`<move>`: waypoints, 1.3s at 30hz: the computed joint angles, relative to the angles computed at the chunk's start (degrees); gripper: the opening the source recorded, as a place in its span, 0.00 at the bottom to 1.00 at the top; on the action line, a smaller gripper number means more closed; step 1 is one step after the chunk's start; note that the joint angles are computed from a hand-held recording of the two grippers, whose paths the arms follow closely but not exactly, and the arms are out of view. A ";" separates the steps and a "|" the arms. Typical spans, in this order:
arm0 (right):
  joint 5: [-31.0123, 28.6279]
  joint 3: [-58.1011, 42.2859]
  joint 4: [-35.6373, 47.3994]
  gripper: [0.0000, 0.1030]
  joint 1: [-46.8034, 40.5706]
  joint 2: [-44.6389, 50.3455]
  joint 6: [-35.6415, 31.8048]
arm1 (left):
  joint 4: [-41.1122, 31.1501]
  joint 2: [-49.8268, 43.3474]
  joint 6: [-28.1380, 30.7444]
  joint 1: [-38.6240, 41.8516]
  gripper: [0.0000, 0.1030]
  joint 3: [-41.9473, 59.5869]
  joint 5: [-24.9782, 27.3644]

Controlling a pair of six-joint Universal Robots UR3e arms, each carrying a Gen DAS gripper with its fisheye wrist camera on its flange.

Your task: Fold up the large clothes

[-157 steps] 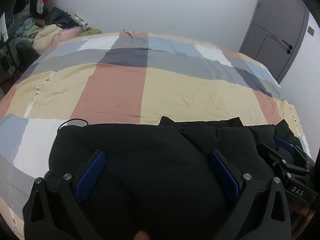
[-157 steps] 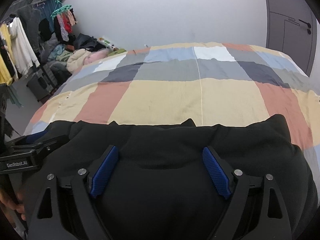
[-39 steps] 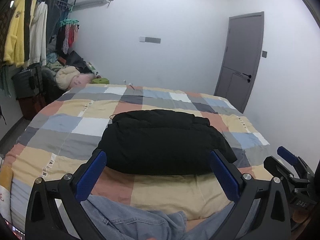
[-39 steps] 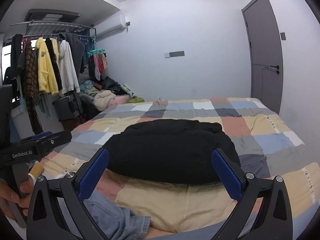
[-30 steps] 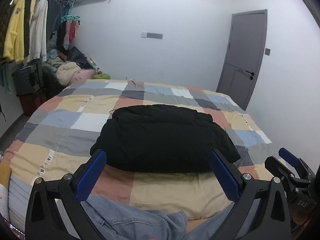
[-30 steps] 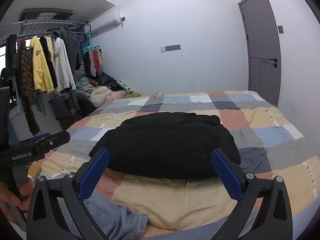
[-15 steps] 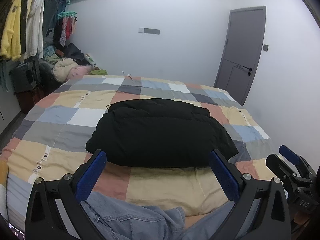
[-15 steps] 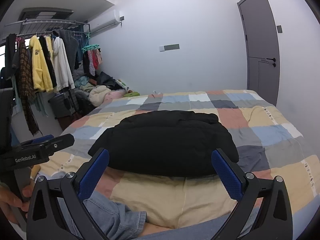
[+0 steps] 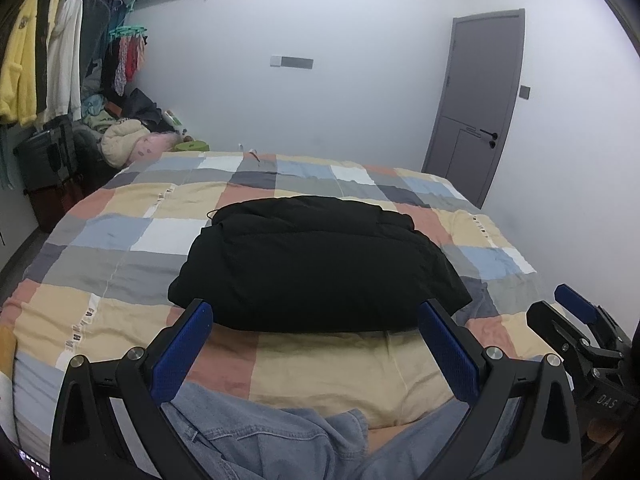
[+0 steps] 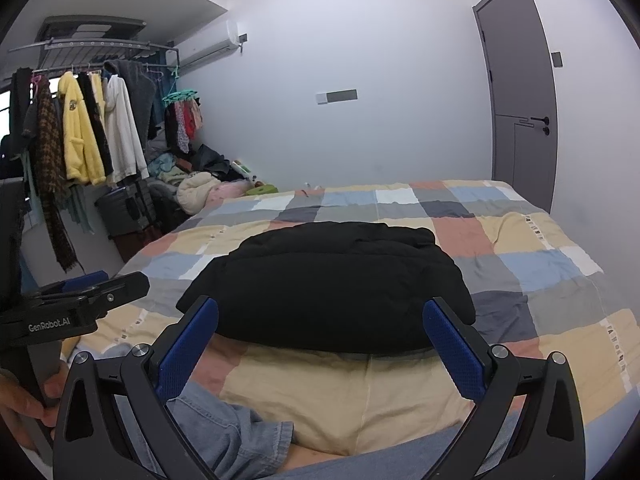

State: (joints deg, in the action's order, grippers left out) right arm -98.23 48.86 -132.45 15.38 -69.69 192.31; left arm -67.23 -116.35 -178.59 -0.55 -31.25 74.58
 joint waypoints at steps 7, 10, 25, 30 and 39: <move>0.03 0.84 0.04 1.00 -0.22 -0.80 0.07 | 0.84 1.35 0.06 0.06 1.00 -2.05 0.27; 0.47 1.12 0.00 1.00 -0.48 -1.10 0.18 | 0.42 1.44 0.22 -0.02 1.00 -2.20 0.00; -0.60 3.23 -1.32 1.00 0.04 -2.40 -0.08 | 0.08 2.25 0.71 -0.14 1.00 -2.11 -0.06; -0.96 3.90 -1.77 1.00 0.28 -2.74 -0.26 | -0.26 2.48 0.78 -0.68 1.00 -2.12 0.21; -2.46 4.61 -1.79 1.00 1.24 -3.37 0.02 | 0.78 3.83 0.79 -1.19 1.00 -4.23 0.89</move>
State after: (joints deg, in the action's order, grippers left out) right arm -100.69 53.48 -134.24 16.62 -73.06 192.33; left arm -66.45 -112.52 -177.80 -1.75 -35.48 75.47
